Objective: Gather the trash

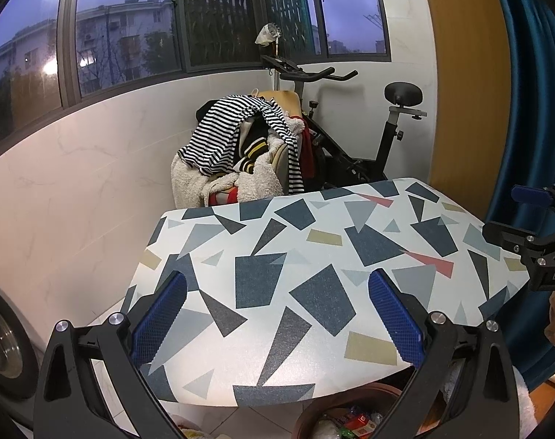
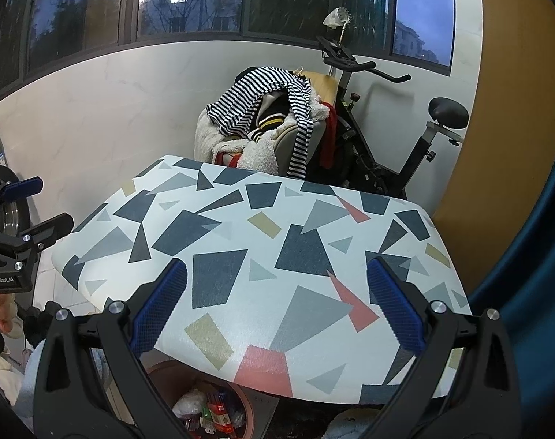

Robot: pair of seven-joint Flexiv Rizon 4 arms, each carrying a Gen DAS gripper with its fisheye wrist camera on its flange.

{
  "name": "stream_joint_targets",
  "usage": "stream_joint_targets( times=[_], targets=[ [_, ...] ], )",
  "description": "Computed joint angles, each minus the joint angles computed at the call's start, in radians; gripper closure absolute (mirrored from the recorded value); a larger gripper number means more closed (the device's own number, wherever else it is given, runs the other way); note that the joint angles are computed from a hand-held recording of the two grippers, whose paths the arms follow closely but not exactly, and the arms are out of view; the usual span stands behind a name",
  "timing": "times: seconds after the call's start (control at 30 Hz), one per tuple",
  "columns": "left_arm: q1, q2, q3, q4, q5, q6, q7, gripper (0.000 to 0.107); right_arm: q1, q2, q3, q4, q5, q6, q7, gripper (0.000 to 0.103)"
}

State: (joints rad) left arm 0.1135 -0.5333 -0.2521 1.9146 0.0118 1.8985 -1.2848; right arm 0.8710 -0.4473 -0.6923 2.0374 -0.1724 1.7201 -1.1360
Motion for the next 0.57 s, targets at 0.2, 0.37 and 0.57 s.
stream_joint_targets(
  times=[0.2,0.37,0.57],
  targets=[
    [-0.005,0.003,0.003,0.003,0.001,0.004,-0.002,0.01,-0.008,0.006,0.007,-0.002,-0.004,-0.003,0.001,0.006],
    [-0.028,0.011,0.024,0.0,-0.014,-0.014,0.0,0.01,-0.004,0.006,0.002,0.0,-0.007,-0.003,0.006,0.006],
    [-0.049,0.012,0.042,-0.011,-0.045,-0.042,0.017,0.01,-0.007,0.006,0.005,-0.001,-0.009,-0.003,0.007,0.006]
  ],
)
